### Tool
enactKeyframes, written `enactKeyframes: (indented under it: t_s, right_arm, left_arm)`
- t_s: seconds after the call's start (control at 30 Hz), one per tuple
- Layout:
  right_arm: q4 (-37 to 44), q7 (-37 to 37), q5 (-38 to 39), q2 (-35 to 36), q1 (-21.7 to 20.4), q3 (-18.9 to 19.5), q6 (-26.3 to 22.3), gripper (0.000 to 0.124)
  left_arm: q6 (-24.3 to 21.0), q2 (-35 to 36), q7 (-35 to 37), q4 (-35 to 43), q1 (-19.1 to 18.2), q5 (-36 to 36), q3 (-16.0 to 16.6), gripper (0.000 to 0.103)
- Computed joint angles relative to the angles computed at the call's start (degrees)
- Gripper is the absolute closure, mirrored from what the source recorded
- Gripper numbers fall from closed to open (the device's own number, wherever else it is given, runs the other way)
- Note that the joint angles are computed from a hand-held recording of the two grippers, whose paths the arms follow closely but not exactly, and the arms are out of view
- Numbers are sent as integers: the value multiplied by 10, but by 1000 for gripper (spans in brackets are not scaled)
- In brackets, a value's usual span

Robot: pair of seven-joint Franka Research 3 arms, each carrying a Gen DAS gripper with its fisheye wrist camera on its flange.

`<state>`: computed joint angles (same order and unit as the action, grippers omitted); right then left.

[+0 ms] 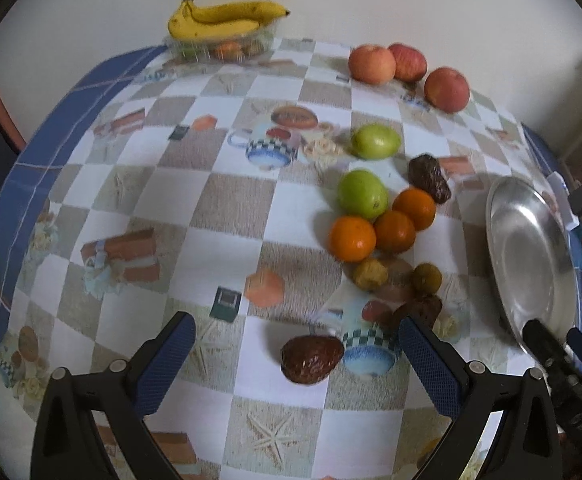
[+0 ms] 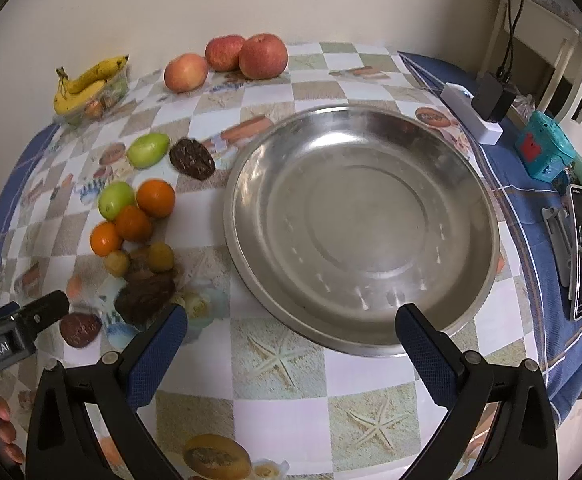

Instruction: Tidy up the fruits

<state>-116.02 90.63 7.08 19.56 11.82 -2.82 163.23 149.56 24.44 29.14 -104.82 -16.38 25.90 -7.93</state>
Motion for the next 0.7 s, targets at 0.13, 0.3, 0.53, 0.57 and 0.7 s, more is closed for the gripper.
enactKeyframes:
  t_s: [0.13, 0.3, 0.53, 0.57, 0.7]
  right_arm:
    - [3, -31, 43, -7, -17, 29, 30, 21]
    - [30, -55, 64, 1, -12, 42, 15, 21]
    - [83, -70, 109, 33, -18, 60, -26, 21]
    - [85, -67, 107, 35, -11, 55, -17, 21]
    - [91, -98, 127, 42, -21, 73, 20, 21]
  left_arm:
    - [24, -5, -47, -10, -17, 52, 27, 0]
    - [42, -3, -74, -15, -9, 73, 26, 0]
    - [29, 1, -67, -12, -18, 67, 38, 0]
    - [22, -3, -88, -14, -28, 90, 48, 0]
    - [11, 0, -58, -11, -5, 79, 21, 0]
